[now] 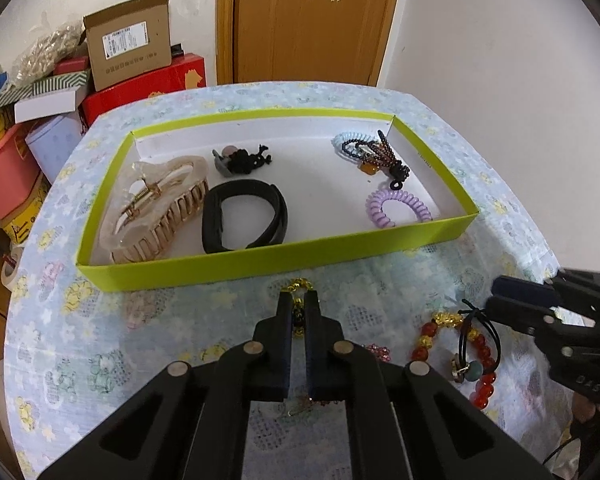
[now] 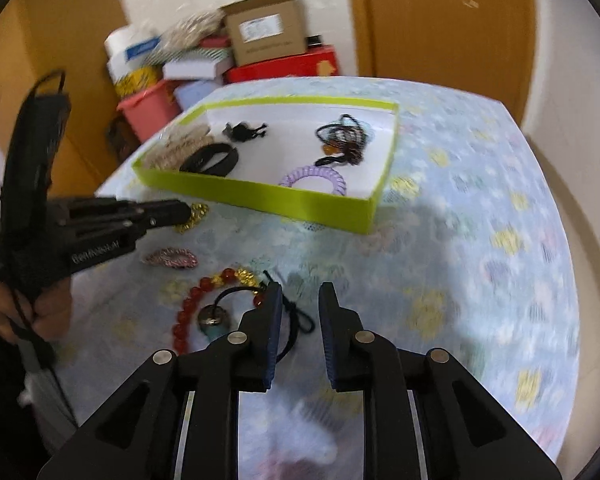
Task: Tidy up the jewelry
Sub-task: 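Grasp the gold chain with the left tool while right tool holds hair tie, then carry gold chain into tray with left tool while right tool carries hair tie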
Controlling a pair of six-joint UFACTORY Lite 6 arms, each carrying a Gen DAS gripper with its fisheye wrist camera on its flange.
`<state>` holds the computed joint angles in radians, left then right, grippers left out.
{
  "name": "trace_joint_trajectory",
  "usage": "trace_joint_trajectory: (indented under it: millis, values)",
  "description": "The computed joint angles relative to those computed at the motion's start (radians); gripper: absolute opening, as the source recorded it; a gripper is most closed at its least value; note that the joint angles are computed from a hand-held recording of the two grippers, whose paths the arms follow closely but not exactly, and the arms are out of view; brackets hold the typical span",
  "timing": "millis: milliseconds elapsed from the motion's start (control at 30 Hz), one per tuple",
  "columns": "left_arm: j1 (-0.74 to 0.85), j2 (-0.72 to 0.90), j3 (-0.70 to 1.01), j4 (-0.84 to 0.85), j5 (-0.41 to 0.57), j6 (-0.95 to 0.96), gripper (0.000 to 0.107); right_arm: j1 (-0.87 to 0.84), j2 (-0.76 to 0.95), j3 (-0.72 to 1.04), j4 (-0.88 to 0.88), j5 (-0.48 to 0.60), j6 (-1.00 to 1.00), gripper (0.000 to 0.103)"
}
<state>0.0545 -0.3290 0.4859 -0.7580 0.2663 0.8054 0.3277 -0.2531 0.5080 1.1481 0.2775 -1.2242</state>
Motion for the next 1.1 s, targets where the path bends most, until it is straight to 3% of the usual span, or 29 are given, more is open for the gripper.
trace_joint_trajectory:
  millis: [100, 233, 333, 567, 633, 733, 800, 900, 967, 1100]
  values:
    - [0.012, 0.009, 0.007, -0.030, 0.018, 0.035, 0.008, 0.020, 0.041, 0.026, -0.042, -0.018, -0.042, 0.019]
    - [0.026, 0.016, 0.011, -0.069, 0.035, 0.089, 0.026, 0.005, 0.039, 0.024, -0.022, 0.021, -0.168, 0.019]
    - [0.034, 0.010, 0.007, -0.103, 0.046, 0.126, 0.028, -0.005, 0.039, 0.017, 0.011, 0.046, -0.247, 0.019]
    - [-0.050, 0.019, -0.001, 0.064, -0.033, -0.054, 0.028, 0.018, 0.073, 0.020, 0.033, 0.026, -0.321, 0.019]
    - [-0.082, 0.020, -0.005, 0.164, -0.065, -0.155, 0.028, 0.036, 0.066, 0.012, 0.061, 0.017, -0.339, 0.008]
    - [-0.123, 0.017, -0.013, 0.351, -0.102, -0.339, 0.028, 0.092, 0.043, -0.006, 0.059, -0.042, -0.302, 0.006]
    - [-0.117, 0.018, -0.011, 0.319, -0.096, -0.306, 0.029, 0.115, 0.035, -0.013, 0.050, -0.073, -0.263, 0.006]
    - [-0.109, 0.008, -0.017, 0.258, -0.084, -0.233, 0.014, 0.114, 0.023, -0.026, 0.080, -0.083, -0.253, 0.006]
    - [-0.114, -0.002, -0.022, 0.278, -0.079, -0.258, 0.013, 0.112, 0.009, -0.035, 0.058, -0.089, -0.210, 0.005]
    - [-0.082, -0.018, -0.030, 0.122, -0.045, -0.097, 0.012, 0.085, -0.057, -0.071, 0.032, -0.071, -0.149, 0.005]
